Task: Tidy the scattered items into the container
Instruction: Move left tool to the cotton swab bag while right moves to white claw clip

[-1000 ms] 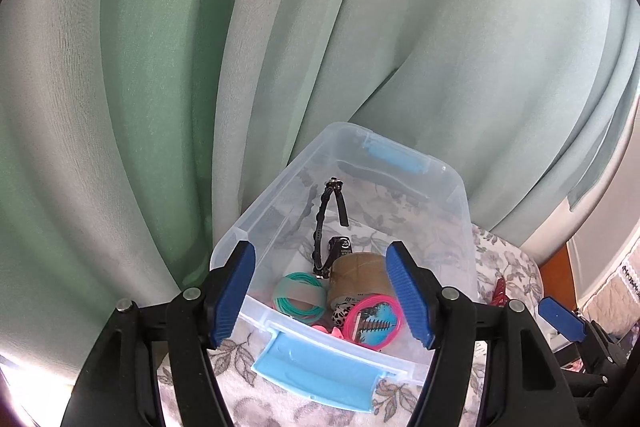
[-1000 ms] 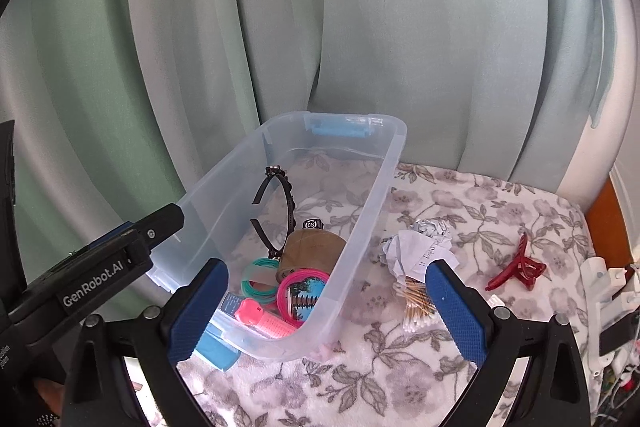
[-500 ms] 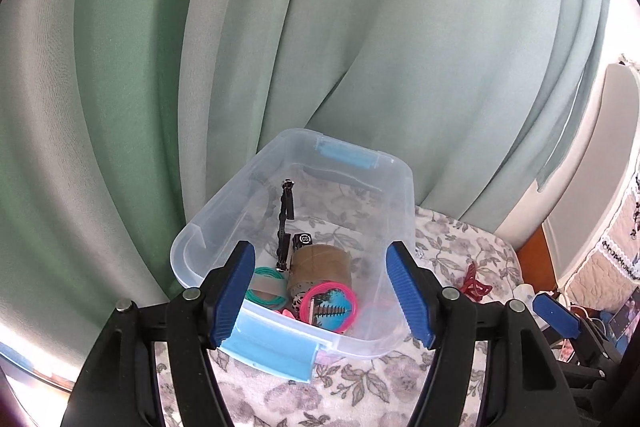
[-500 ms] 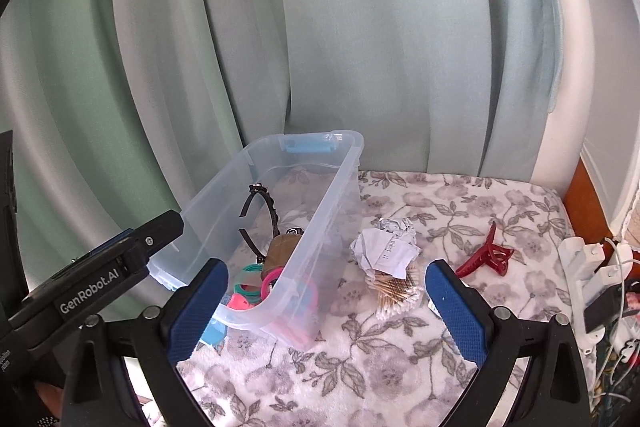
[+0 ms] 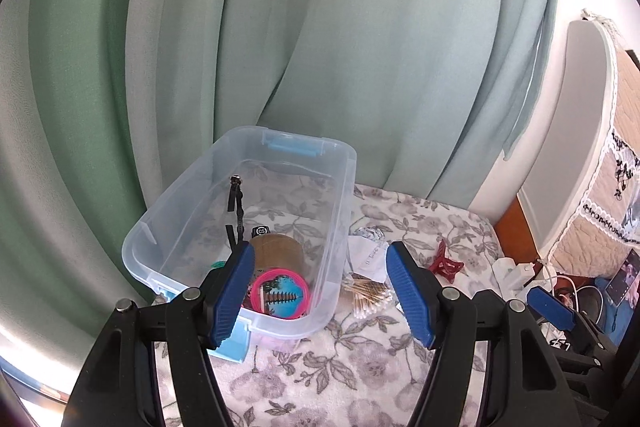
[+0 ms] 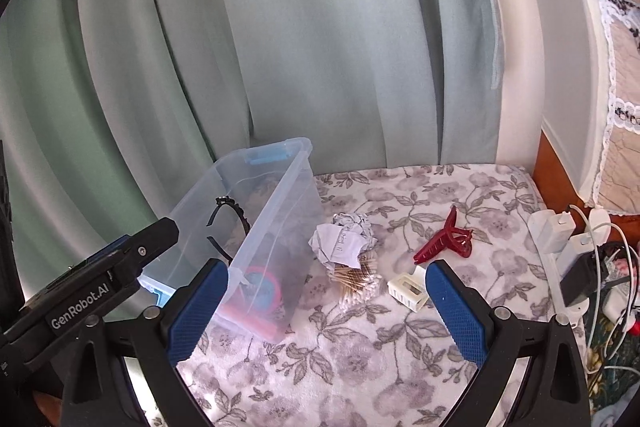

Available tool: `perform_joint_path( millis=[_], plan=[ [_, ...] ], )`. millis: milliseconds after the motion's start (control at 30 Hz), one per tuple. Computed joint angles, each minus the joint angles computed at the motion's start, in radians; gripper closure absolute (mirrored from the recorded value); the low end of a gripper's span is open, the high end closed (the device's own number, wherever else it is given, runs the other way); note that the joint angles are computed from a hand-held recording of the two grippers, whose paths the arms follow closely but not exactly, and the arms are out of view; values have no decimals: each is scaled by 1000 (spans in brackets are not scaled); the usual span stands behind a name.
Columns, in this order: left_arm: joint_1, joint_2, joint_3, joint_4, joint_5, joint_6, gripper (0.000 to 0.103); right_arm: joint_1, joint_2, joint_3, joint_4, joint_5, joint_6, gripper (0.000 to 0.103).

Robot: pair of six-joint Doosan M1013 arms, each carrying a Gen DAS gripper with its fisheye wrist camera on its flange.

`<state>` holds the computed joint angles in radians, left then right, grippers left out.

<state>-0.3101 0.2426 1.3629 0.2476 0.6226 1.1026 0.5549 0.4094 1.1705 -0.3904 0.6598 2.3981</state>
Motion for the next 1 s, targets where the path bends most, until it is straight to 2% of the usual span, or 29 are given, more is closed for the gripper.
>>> perform_joint_path(
  millis=[500, 1000],
  plan=[
    [-37, 37, -29, -43, 45, 80, 34, -42, -31, 84, 30, -13, 56, 2],
    [-46, 90, -67, -102, 99, 156, 34, -76, -20, 108, 93, 15, 58, 2]
  ],
)
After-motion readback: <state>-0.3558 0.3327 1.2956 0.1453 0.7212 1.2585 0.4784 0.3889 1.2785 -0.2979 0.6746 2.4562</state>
